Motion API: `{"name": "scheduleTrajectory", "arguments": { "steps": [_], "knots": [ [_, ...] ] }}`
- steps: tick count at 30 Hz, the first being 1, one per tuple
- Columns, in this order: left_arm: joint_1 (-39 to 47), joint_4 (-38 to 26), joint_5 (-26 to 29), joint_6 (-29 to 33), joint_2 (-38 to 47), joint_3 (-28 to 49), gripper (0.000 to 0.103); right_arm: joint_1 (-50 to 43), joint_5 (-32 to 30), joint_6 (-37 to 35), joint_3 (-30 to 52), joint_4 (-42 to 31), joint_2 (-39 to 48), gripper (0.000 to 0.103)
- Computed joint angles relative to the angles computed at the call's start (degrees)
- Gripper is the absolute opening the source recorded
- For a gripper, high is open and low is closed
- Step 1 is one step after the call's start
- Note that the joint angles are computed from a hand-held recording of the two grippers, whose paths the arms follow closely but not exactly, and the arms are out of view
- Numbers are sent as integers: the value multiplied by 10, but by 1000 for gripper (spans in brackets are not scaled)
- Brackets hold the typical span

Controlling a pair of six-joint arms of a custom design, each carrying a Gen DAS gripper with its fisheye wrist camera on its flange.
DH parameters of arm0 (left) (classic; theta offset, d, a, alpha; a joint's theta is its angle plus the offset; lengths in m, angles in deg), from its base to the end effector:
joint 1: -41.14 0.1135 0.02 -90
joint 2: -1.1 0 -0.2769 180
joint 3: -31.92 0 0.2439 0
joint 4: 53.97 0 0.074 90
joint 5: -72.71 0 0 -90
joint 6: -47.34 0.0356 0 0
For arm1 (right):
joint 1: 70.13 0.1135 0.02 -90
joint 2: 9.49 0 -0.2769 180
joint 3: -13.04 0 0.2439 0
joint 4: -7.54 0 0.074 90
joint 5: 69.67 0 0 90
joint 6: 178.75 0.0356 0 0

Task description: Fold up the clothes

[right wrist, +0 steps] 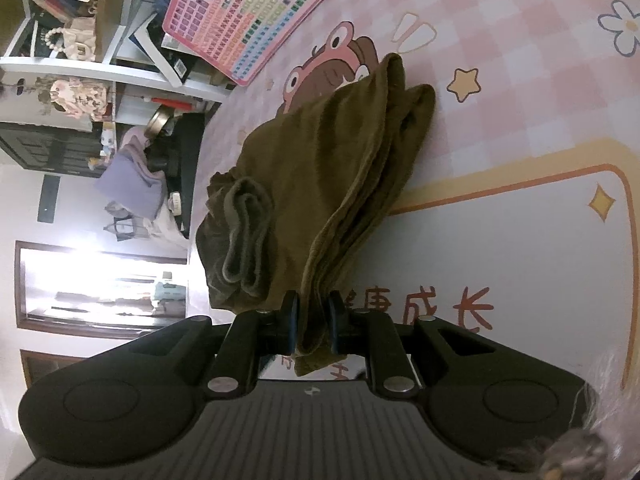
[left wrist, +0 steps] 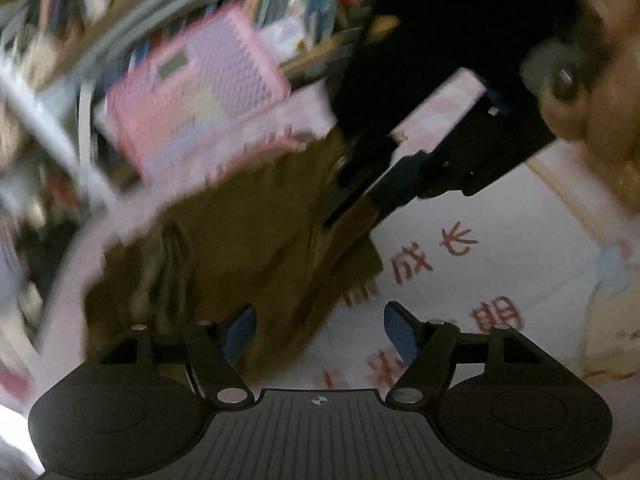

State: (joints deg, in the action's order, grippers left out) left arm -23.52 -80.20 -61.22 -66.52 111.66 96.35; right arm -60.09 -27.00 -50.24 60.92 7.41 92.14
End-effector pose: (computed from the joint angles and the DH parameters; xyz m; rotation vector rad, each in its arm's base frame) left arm 0.1578 -0.2754 0.1020 0.6850 2.2661 0.4266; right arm 0.2691 0.0742 0.1088 0.2761 2.5826 1.3719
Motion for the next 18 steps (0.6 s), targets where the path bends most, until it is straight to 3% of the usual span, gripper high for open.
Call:
{"name": "scheduleTrajectory", "arguments": {
  "steps": [2, 4, 5, 6, 8, 9, 10, 15, 18],
  "knots": [
    [-4, 22, -23, 63, 27, 14, 69, 0, 1, -1, 1, -4, 0, 14],
    [-5, 44, -36, 119, 50, 26, 45, 0, 3, -3, 4, -9, 0, 14],
    [-2, 48, -37, 138, 59, 33, 23, 0, 6, -8, 7, -17, 0, 14],
    [0, 54, -33, 147, 62, 36, 17, 0, 9, -13, 10, -24, -1, 15],
    [4, 77, -31, 142, 46, 23, 14, -3, 29, -20, 16, -43, -4, 30],
    [5, 84, -32, 138, 36, 16, 13, -3, 46, -21, 20, -52, -5, 59],
    [7, 91, -34, 134, 25, 9, 13, -4, 61, -19, 21, -52, -3, 70],
    [14, 89, -13, 102, -16, -10, 13, -26, 28, 64, 46, 24, 78, 70],
    [12, 83, 0, 84, -38, -21, 13, -22, 35, 87, 89, 26, 117, 67]
  ]
}}
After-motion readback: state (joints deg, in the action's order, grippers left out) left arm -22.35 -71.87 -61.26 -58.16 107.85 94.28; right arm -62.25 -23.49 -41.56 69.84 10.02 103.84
